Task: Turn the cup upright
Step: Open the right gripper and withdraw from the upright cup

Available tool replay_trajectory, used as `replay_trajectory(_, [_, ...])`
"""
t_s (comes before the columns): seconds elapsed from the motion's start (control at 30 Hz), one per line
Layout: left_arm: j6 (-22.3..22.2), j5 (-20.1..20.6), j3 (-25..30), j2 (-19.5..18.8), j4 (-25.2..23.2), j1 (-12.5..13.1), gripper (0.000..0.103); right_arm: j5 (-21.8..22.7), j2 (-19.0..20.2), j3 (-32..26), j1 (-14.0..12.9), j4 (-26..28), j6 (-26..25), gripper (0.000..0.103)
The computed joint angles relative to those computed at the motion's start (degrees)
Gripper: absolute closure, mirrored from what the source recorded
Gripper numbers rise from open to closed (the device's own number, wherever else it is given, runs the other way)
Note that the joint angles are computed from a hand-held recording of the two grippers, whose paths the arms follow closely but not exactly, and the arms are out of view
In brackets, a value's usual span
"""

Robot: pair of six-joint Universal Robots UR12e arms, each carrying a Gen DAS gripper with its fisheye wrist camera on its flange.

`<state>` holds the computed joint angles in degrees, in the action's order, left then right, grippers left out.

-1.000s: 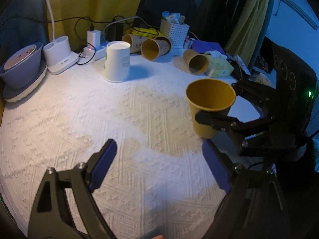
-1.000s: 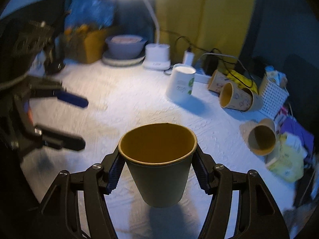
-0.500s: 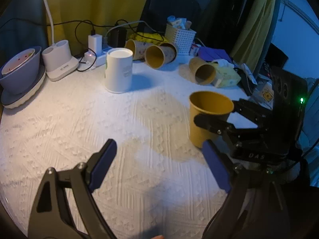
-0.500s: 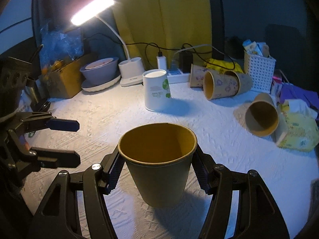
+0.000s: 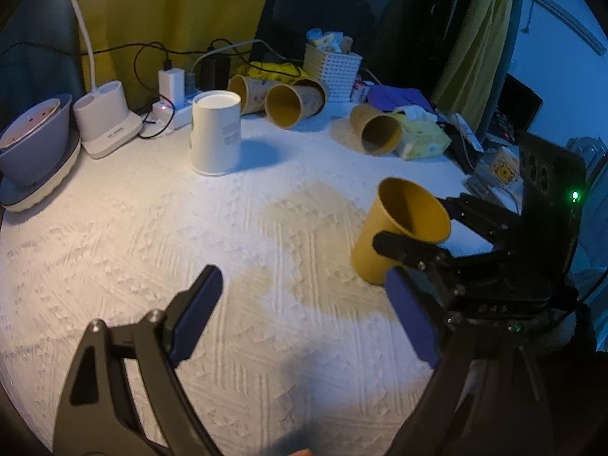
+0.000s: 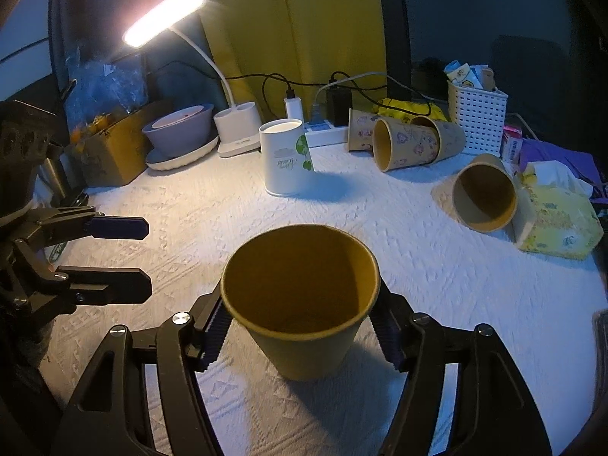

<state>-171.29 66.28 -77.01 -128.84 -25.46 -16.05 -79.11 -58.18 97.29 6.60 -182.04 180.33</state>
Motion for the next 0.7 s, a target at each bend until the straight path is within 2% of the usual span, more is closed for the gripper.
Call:
replay_trajectory(0.07, [0.1,0.3,-0.5,0.3,0.4,-0.1,0.014,0.5,-0.2,0.6,-0.1,-0.6,0.2,0.021])
replay_trajectory(0.27, [0.3,0.5,-2.1,1.3,2.3,-0.3,0.014,-0.2,-1.3,2.0,0.1,-2.1,0.8,0.021])
replay_trajectory(0.7, [-1.3,-1.8,-8.0,5.0,9.7,0.3,0.014,-4.4,-4.7,6.3,1.3,-5.3,1.0,0.021])
